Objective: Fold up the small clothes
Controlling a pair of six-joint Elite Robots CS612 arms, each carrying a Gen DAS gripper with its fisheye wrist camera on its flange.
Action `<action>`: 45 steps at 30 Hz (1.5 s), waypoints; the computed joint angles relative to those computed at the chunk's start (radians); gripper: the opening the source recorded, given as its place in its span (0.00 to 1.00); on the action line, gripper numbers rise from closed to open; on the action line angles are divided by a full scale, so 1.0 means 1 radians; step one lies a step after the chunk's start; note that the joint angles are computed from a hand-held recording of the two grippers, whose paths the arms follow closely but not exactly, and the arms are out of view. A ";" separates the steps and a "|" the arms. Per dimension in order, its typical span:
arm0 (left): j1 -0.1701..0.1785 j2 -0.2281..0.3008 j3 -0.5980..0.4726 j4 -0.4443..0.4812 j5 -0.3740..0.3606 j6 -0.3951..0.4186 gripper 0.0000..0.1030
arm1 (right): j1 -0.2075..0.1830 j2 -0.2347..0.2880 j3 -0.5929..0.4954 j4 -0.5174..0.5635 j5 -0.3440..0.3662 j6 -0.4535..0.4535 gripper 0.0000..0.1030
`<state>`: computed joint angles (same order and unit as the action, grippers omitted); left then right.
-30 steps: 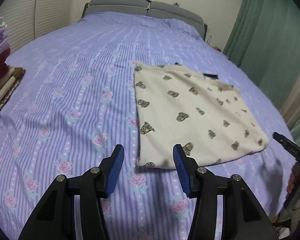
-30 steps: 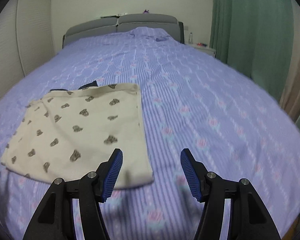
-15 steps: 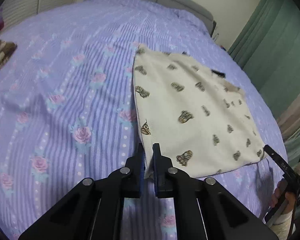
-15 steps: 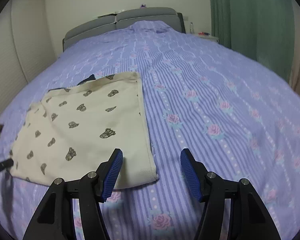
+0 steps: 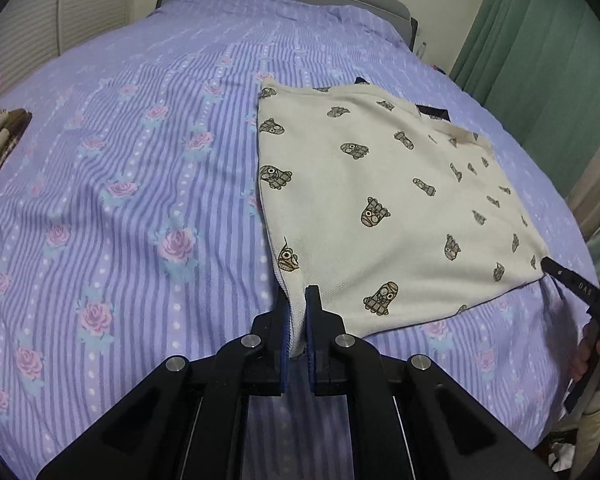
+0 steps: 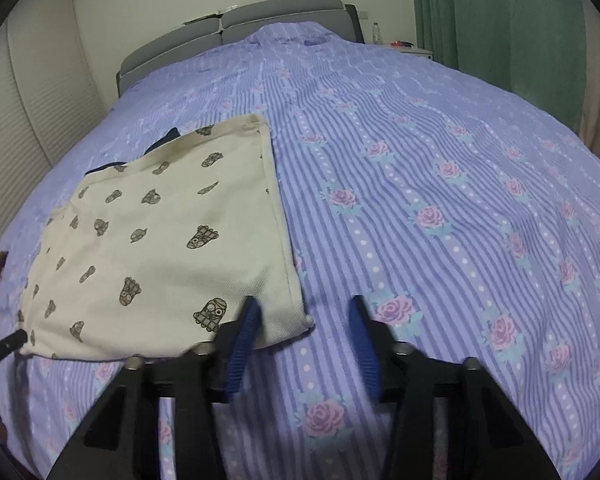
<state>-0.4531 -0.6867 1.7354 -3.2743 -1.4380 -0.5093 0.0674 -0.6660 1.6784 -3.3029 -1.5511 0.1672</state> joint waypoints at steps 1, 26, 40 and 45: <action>-0.004 -0.003 0.000 0.005 0.011 0.009 0.09 | -0.004 0.000 0.000 0.004 0.018 0.003 0.07; 0.059 0.024 -0.288 0.052 -0.323 0.746 0.49 | 0.028 -0.031 -0.143 -0.060 0.092 -0.427 0.50; 0.016 0.240 -0.764 0.595 -0.429 1.082 0.34 | -0.020 0.089 -0.330 0.164 0.149 -0.296 0.50; 0.019 0.293 -0.870 0.688 -0.462 1.068 0.29 | -0.031 0.118 -0.368 0.183 0.196 -0.285 0.50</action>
<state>-0.4346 -0.3938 0.8657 -2.5860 -1.8997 0.5590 0.0366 -0.5478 1.3104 -3.1194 -1.3554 -0.1176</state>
